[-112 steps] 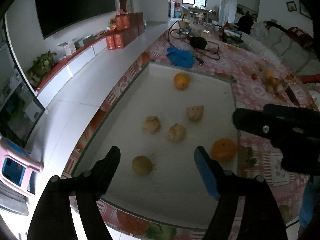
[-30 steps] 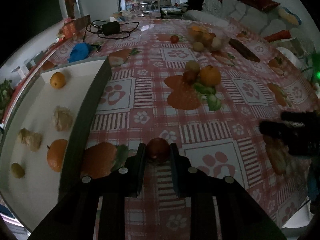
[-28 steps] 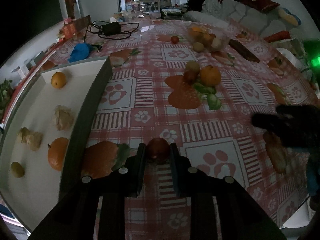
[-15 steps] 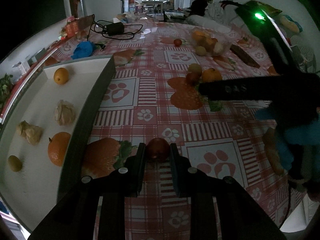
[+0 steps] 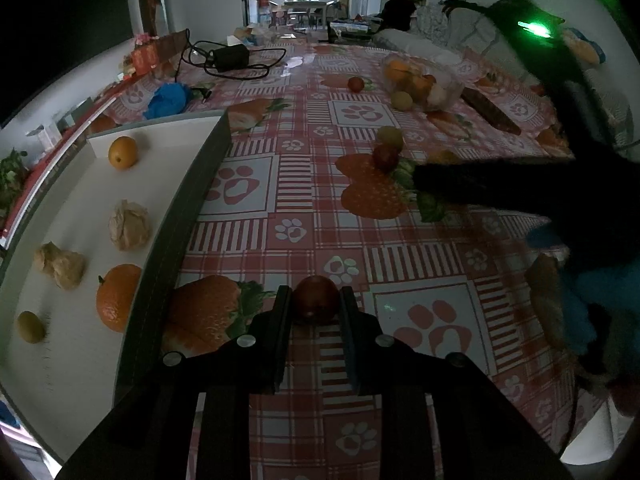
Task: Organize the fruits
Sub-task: 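Grasp a red apple with the left tool while the right tool grasps an orange, then carry the apple and orange over the white tray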
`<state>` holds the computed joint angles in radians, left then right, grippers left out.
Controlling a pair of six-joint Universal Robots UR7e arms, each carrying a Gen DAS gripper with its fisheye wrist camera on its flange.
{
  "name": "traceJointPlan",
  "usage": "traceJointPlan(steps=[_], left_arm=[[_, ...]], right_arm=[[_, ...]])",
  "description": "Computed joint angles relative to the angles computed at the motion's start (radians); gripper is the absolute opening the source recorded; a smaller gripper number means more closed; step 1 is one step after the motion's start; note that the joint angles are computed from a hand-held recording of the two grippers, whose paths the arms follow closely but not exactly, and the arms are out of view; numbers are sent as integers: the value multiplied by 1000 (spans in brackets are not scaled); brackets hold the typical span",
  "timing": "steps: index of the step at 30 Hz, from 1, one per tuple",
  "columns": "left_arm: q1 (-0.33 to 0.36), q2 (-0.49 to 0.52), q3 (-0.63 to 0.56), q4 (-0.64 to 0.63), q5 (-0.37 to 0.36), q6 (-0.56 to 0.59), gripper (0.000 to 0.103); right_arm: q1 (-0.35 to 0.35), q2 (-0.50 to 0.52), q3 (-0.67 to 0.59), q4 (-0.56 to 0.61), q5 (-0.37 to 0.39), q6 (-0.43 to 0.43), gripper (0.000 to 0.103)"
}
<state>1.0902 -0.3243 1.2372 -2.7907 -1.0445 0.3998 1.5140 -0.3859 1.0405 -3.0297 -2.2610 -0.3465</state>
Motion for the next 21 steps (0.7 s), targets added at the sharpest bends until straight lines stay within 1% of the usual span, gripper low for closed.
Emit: traceJointPlan(steps=[3,7,11,14,19,21], left_arm=[[2,-9,4,19,-8,-21,26],[15,-53,32,66,-74,-82,25],[6,-102,104,24,-67,-83,25],[-1,-135,147,17,-62,-93,25],[-14,-180,207,-15,-41,-93,25],[-16,-200,228,-26,-45,-92,25]], right_arm=[[1,-54,104,-31,17,36,38],[4,-131,261,-107,46,72,38],[8,-186,375,-167,68,104,38],[7,-217,433,-183,88,141,38],[12,-253,503,-219,99,169,38],[19,-268,531,-240,96,172,38]])
